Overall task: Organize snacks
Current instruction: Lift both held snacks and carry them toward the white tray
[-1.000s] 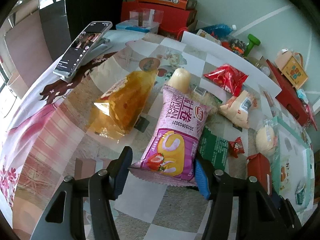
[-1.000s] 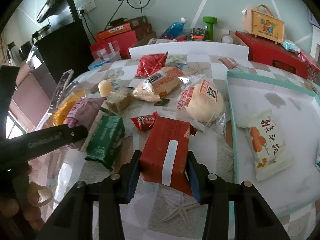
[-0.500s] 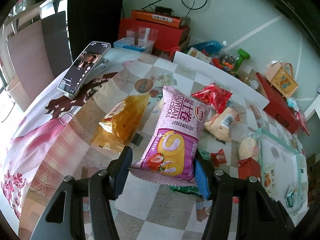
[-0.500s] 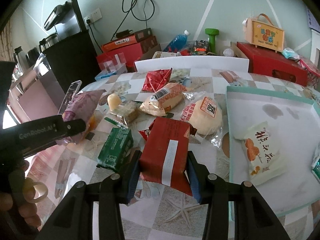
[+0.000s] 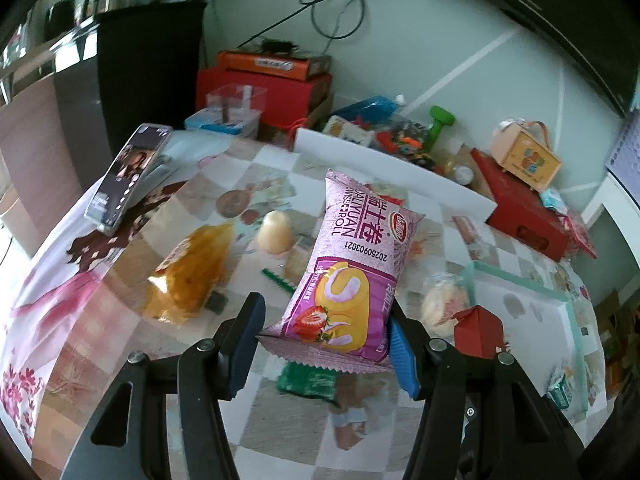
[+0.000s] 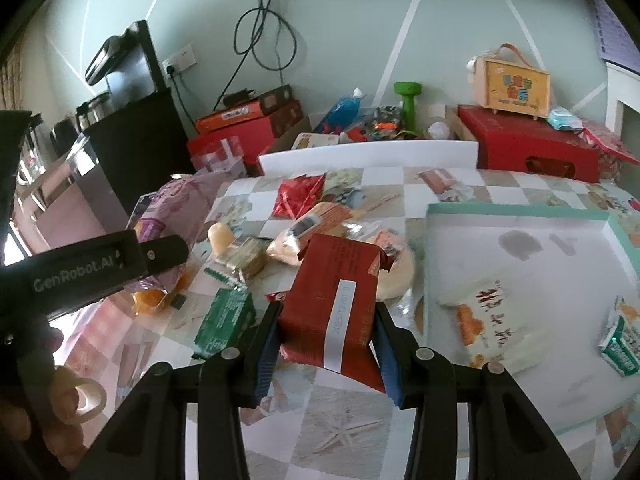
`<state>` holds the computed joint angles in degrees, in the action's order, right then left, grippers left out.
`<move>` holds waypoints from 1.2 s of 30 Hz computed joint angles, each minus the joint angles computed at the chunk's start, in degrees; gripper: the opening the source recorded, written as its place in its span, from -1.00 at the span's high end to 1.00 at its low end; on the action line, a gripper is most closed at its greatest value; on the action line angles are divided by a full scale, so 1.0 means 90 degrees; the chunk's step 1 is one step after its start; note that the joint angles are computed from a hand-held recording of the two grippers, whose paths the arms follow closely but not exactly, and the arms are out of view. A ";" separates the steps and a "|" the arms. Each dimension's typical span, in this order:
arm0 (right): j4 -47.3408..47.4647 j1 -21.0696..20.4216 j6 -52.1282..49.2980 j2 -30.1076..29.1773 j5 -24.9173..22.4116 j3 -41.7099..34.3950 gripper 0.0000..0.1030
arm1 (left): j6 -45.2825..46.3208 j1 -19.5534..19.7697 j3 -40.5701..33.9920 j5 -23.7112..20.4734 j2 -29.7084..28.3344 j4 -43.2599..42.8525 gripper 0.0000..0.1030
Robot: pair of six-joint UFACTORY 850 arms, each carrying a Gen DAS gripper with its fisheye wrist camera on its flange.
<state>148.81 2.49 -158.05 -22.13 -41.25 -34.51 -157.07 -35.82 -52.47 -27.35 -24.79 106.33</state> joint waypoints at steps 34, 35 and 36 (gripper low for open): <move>0.1700 -0.1980 -0.0258 -0.0456 0.0371 -0.0843 0.09 | 0.3267 -0.0916 -0.3168 0.0638 -0.2186 -0.1093 -0.16; 0.1706 -0.1974 -0.0264 -0.0489 0.0378 -0.0877 0.09 | 0.3414 -0.0919 -0.3256 0.0646 -0.2255 -0.1196 -0.16; 0.1708 -0.1970 -0.0269 -0.0515 0.0375 -0.0897 0.09 | 0.3468 -0.0918 -0.3324 0.0652 -0.2312 -0.1218 -0.16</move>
<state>164.18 -15.24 -160.48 -26.77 -37.87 -42.58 -125.85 -44.08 -82.39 -21.48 -45.60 95.37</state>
